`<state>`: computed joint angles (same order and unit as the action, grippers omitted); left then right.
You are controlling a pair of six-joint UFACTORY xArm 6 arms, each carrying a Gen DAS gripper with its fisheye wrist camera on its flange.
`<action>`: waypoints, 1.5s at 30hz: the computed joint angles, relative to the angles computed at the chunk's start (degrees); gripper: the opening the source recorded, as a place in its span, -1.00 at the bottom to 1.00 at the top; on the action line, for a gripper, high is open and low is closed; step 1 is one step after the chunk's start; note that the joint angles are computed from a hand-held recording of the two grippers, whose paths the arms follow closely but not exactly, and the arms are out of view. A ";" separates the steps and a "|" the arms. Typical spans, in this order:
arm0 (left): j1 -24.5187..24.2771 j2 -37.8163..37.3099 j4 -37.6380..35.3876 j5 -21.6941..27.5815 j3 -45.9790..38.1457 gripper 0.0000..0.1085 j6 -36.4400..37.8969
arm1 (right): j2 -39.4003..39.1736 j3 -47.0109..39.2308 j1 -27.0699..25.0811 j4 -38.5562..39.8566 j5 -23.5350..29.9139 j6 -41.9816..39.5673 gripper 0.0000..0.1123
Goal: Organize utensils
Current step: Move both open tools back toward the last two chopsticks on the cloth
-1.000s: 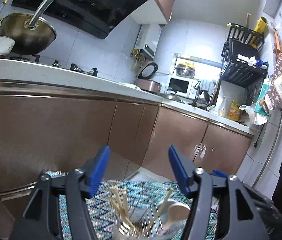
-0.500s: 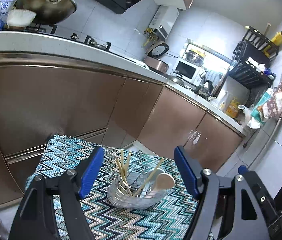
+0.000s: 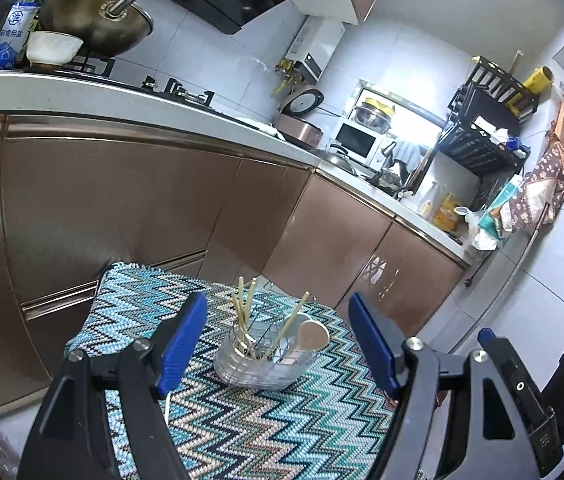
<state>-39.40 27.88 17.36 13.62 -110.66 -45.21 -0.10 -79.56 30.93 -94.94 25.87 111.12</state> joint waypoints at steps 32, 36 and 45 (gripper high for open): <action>2.41 -24.62 59.08 -8.95 28.29 0.33 -44.98 | -7.49 8.34 10.78 -0.24 7.96 1.25 0.83; 1.59 -25.72 65.51 -5.65 28.84 0.33 -49.93 | -6.87 8.30 13.21 1.73 14.40 -1.58 0.83; 2.43 -25.15 54.51 0.35 31.60 0.33 -40.08 | -4.57 7.72 11.76 7.57 12.75 -5.93 0.83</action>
<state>-36.97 2.73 71.87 13.98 -79.06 -85.28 -4.67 -71.85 42.69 -87.38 38.62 105.20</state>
